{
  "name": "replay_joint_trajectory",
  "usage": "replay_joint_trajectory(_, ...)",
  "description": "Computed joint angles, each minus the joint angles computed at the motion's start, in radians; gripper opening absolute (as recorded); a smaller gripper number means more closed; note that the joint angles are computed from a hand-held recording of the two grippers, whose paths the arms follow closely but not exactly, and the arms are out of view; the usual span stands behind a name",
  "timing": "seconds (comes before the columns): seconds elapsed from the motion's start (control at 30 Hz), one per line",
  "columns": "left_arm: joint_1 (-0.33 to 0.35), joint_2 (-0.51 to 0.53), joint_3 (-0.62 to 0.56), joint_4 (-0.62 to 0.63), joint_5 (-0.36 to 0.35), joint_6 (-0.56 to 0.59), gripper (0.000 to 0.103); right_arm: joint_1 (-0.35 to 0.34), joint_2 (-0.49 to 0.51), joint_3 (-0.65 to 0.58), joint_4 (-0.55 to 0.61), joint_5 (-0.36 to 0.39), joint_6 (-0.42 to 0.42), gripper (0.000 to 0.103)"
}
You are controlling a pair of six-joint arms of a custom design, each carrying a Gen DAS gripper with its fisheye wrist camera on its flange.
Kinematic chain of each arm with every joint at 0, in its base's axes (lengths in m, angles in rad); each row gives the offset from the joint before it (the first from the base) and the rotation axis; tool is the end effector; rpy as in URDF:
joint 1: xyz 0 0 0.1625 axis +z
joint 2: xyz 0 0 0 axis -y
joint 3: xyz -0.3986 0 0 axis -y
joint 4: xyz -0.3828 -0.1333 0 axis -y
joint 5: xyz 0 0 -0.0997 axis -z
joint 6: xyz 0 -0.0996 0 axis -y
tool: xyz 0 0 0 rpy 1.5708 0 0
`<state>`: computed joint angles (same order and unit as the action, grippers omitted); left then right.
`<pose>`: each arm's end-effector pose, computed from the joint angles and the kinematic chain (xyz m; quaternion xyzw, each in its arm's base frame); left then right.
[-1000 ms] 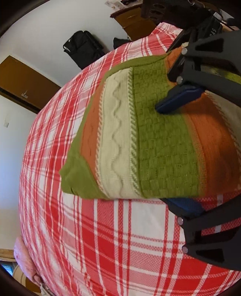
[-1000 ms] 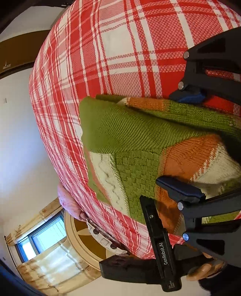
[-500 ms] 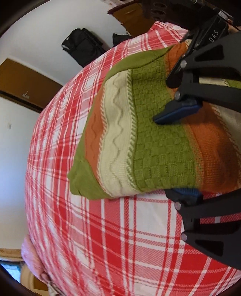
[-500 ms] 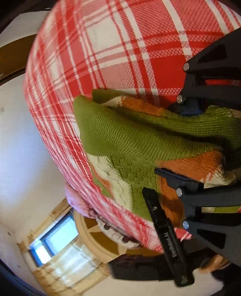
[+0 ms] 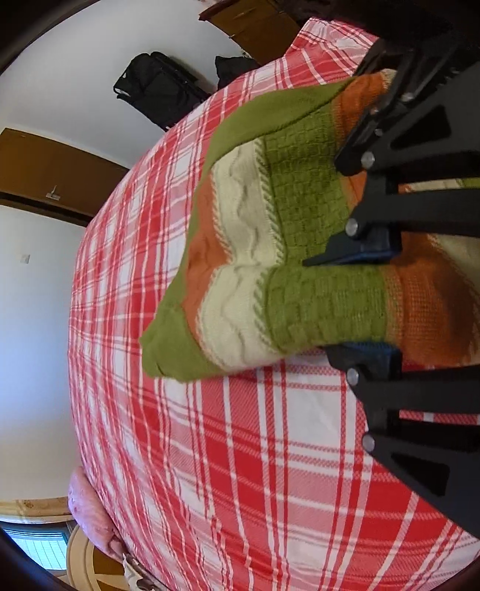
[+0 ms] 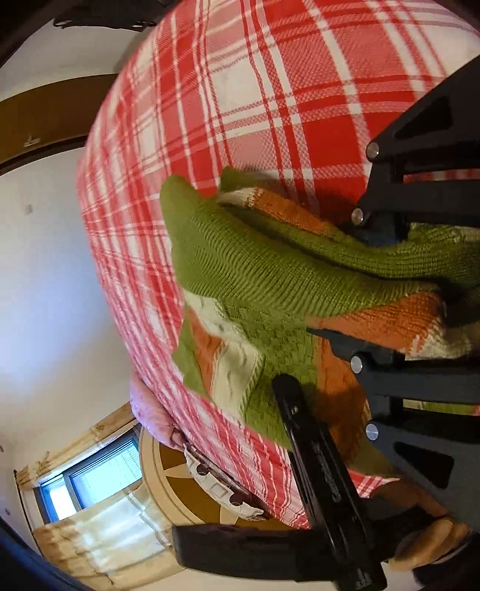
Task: Fold small clothes
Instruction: 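Lift the bundle's end with both grippers and fold it over onto itself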
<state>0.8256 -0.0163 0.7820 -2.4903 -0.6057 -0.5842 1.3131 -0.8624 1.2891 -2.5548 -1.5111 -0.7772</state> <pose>-0.3719 -0.7204 -0.1371 0.0355 0.8832 -0.3389 0.3222 -0.0552 -0.7559 0.2751 0.2548 -0.9267 0.2531 0.1111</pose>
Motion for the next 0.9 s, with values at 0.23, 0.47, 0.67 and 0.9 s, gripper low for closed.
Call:
replay_joint_trajectory(0.23,-0.041,-0.021,0.063,0.033,0.082,-0.013,0.030,-0.012,-0.108,0.180,-0.103,0.034,-0.017,0.031)
replay_joint_trajectory(0.47,-0.083,-0.040,0.128,0.003,0.100,0.005,0.030,-0.038,-0.195,0.282,-0.142,0.082,0.015,0.031)
replay_joint_trajectory(0.67,-0.105,-0.017,0.103,0.021,0.101,0.020,0.030,-0.059,-0.245,0.344,-0.178,0.088,0.014,0.031)
replay_joint_trajectory(0.9,-0.122,-0.007,0.104,0.046,0.082,0.003,0.030,-0.093,-0.293,0.388,-0.175,0.119,0.034,0.031)
